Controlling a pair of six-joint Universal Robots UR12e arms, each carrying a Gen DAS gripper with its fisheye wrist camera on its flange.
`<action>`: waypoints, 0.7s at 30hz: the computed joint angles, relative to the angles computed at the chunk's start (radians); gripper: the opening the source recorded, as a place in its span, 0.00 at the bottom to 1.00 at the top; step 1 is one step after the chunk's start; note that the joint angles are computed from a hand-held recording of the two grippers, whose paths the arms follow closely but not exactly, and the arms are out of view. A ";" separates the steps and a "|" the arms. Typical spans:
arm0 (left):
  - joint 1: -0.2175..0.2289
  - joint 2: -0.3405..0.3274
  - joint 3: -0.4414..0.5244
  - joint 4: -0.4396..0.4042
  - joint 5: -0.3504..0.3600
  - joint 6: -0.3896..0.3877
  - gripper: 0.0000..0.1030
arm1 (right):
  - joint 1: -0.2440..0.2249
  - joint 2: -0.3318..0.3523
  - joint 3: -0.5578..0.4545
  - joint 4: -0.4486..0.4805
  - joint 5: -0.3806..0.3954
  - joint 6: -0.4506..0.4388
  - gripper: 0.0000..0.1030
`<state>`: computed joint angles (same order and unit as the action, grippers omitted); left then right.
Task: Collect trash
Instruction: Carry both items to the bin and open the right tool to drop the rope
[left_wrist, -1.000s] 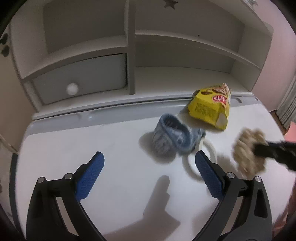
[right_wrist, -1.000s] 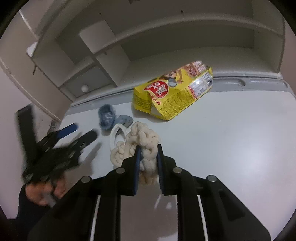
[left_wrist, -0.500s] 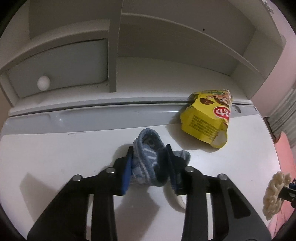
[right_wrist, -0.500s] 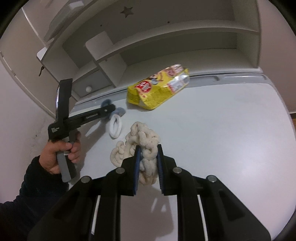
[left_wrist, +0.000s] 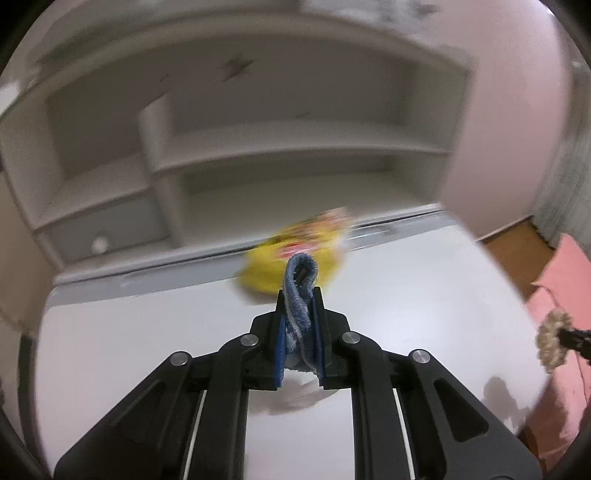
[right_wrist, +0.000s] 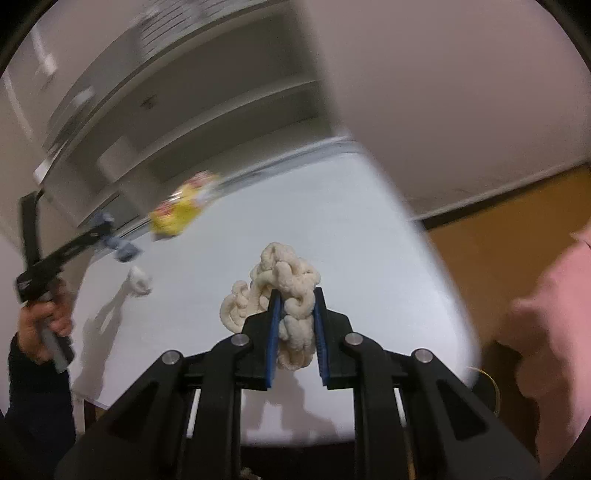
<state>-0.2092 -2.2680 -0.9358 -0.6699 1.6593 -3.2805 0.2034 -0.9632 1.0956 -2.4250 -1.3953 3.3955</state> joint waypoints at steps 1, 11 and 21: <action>-0.015 -0.009 0.014 0.018 0.016 0.006 0.11 | -0.010 -0.027 0.046 -0.024 -0.028 0.013 0.17; -0.162 -0.148 0.261 -0.077 -0.169 0.117 0.11 | -0.126 -0.245 0.439 -0.151 -0.167 0.189 0.17; -0.298 -0.260 0.399 -0.281 -0.375 0.259 0.11 | -0.199 -0.296 0.623 -0.097 -0.192 0.294 0.17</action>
